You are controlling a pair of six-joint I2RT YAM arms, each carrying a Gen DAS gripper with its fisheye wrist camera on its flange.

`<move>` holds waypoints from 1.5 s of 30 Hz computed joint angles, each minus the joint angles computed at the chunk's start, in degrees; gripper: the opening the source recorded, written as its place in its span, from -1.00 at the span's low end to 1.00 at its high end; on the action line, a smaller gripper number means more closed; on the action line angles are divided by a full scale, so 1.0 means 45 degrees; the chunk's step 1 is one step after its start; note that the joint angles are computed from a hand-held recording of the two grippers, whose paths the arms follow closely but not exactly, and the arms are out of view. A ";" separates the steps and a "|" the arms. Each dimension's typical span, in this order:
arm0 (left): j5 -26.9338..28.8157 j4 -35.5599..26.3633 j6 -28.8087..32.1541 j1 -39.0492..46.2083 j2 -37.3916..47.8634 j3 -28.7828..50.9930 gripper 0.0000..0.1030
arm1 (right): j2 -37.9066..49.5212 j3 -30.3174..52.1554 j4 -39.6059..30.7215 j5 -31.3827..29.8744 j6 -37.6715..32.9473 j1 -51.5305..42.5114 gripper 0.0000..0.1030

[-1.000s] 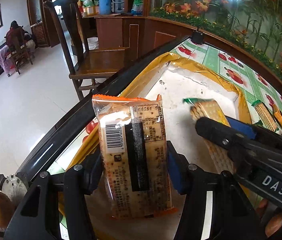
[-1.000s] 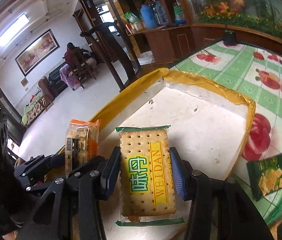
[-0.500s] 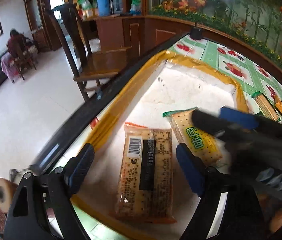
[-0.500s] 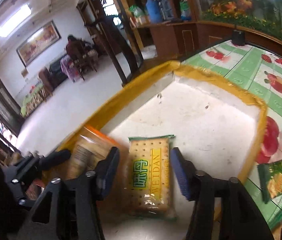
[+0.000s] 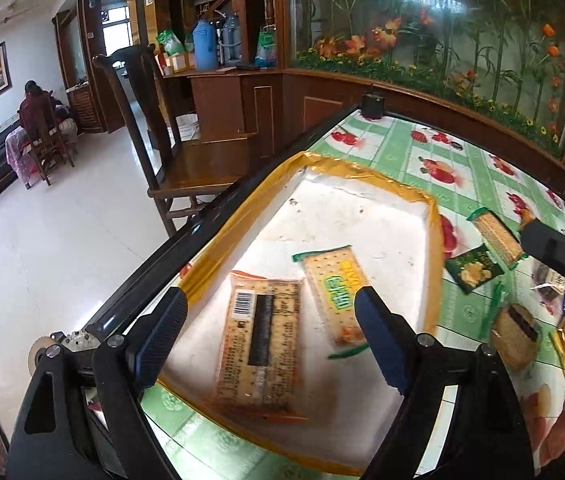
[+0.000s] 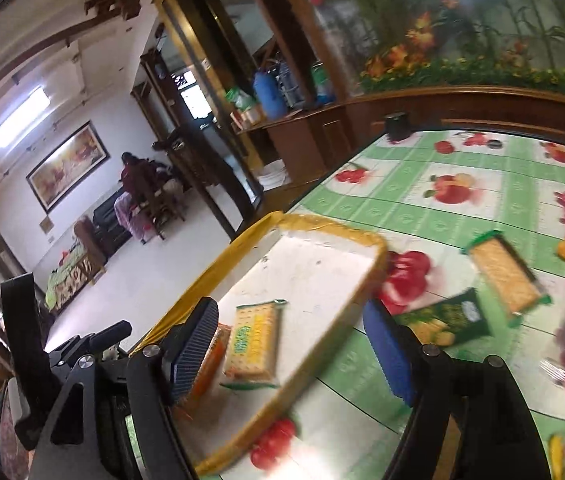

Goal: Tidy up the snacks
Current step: 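Carry both cracker packs to the yellow-rimmed tray and release them inside, then grasp the round biscuit pack with the left tool while the right tool grasps the yellow-label cracker pack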

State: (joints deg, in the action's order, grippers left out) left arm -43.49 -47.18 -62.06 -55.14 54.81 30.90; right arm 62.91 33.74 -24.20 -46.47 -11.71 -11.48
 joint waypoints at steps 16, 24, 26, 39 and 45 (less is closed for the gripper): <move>0.0150 0.2004 0.0325 -0.3195 0.4344 0.2445 0.68 | 0.3881 0.2394 -0.6869 -0.1690 -1.0780 -1.0397 0.63; 0.1262 0.3393 0.0837 -0.3534 0.6145 0.3448 0.67 | 0.5954 0.3563 -0.7744 -0.1346 -1.2670 -1.2757 0.64; 0.1502 0.3484 0.0475 -0.3566 0.6564 0.3653 0.67 | 0.6223 0.3723 -0.7770 -0.1258 -1.2936 -1.3105 0.69; 0.3098 0.5906 0.2860 -0.2991 0.8157 0.3985 0.67 | 0.7443 0.4635 -0.8327 -0.1183 -1.3578 -1.3902 0.70; 0.4232 0.6592 0.4326 -0.2077 0.8077 0.3753 0.67 | 0.7547 0.4623 -0.7964 -0.0934 -1.3229 -1.3836 0.75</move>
